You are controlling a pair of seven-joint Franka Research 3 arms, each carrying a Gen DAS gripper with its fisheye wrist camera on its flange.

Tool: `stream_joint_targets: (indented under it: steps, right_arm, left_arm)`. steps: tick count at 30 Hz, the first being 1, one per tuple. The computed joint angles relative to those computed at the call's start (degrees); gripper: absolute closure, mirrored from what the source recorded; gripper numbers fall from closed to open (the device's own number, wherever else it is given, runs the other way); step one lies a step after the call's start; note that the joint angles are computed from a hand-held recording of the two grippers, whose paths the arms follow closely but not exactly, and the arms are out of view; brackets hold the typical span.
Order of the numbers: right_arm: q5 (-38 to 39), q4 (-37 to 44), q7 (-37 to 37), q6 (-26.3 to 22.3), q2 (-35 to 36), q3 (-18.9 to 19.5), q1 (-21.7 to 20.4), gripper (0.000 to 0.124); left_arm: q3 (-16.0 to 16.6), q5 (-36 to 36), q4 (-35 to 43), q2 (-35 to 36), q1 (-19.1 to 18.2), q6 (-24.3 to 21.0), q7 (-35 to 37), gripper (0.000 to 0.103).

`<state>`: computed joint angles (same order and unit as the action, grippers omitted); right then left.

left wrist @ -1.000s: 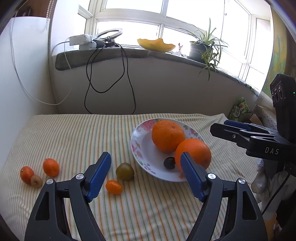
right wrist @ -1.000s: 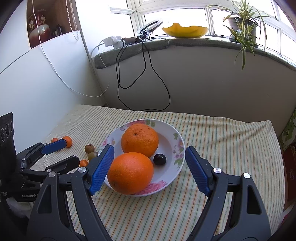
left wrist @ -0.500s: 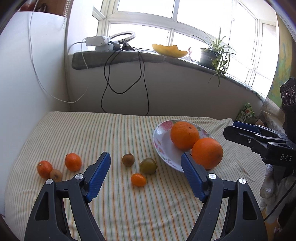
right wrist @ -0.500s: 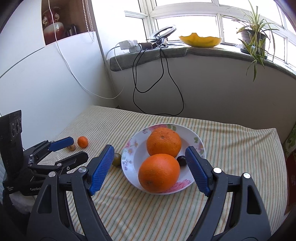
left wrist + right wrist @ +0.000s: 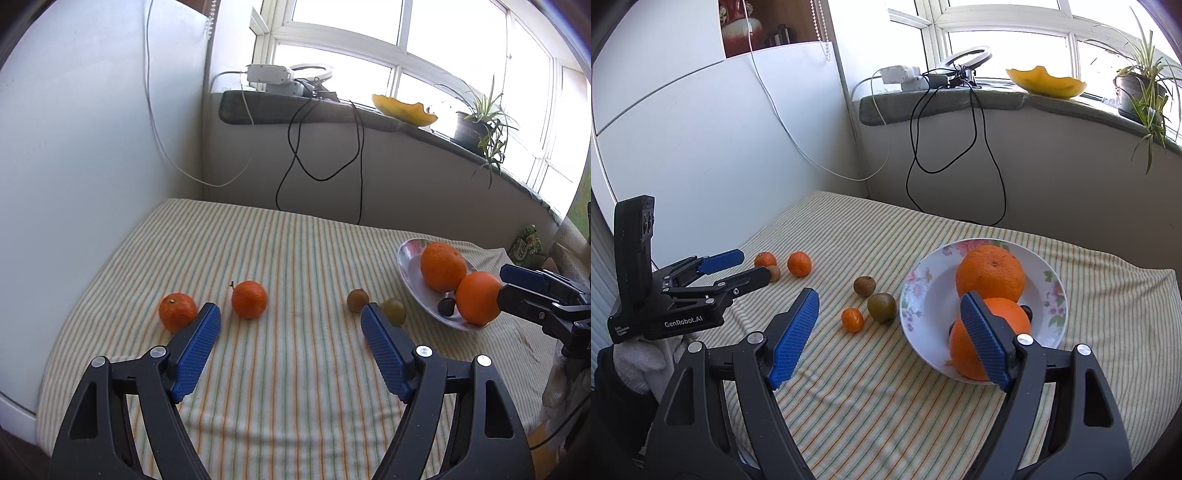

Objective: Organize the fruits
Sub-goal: 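Move the right gripper toward the small stemmed tangerine on the cloth, then close the right gripper around the small tangerine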

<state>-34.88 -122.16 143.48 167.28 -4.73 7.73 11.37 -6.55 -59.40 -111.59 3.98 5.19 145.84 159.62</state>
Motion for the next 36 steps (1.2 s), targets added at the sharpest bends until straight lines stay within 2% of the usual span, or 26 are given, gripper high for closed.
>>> stream_joint_targets:
  steps: [8, 11, 24, 25, 28, 36]
  right_arm:
    - [6.1, 4.0, -7.7, 0.2, 4.8, -1.3, 3.8, 0.043]
    - [9.4, 5.8, -11.5, -0.1, 6.7, -2.2, 5.4, 0.047]
    - [21.5, 18.2, -25.4, -3.3, 17.2, -5.3, 11.3, 0.05]
    - [22.8, 19.4, -26.7, -3.6, 18.1, -5.4, 11.5, 0.051]
    - [26.9, 23.7, -31.1, -5.7, 21.5, -5.1, 11.9, 0.065]
    - [34.5, 34.7, -37.1, -10.4, 30.2, -5.4, 13.0, 0.071]
  left_arm:
    - [0.3, 2.7, 2.2, 3.0, 2.4, 1.6, -2.9, 0.025]
    - [0.1, 3.1, 3.1, 4.0, 3.5, 1.6, -3.5, 0.026]
    - [-2.1, 6.7, 9.1, 9.8, 7.6, -1.2, -8.2, 0.044]
    - [-2.3, 7.0, 9.7, 10.3, 7.8, -1.4, -8.5, 0.044]
    - [-3.0, 7.9, 11.2, 11.7, 8.5, -2.6, -9.9, 0.045]
    - [-4.5, 10.8, 15.0, 15.2, 9.6, -3.9, -13.3, 0.052]
